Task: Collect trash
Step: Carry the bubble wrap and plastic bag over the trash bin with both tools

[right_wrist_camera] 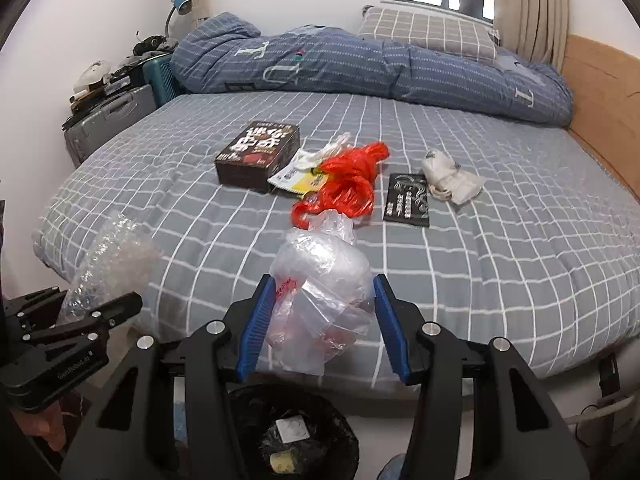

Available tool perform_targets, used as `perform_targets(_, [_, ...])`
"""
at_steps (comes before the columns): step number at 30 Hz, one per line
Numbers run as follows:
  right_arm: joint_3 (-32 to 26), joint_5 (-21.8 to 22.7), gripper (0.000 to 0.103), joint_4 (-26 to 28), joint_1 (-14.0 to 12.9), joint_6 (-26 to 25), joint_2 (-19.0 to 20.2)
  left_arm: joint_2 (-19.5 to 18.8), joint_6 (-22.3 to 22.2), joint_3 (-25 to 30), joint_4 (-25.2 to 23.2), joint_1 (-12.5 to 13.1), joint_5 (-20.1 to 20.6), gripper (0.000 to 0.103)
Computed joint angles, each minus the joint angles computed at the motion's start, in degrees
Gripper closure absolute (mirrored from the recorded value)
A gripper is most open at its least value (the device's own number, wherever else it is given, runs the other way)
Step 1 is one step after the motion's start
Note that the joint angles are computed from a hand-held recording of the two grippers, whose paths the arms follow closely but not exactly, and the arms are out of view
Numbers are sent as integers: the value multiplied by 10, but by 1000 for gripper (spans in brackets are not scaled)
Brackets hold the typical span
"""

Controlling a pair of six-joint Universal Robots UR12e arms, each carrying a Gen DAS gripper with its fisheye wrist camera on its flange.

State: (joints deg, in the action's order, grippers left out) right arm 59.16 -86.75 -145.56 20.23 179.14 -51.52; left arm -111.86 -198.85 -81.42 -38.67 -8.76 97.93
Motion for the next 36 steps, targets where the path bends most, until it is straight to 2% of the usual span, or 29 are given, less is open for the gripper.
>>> perform_targets(23, [103,20,55,5,7,14,-56,44,-50,-72,-33,-17,-23,71])
perform_targets(36, [105,20,55,92,10,7,-39,27,-54,-82,-78,-8,-50,71])
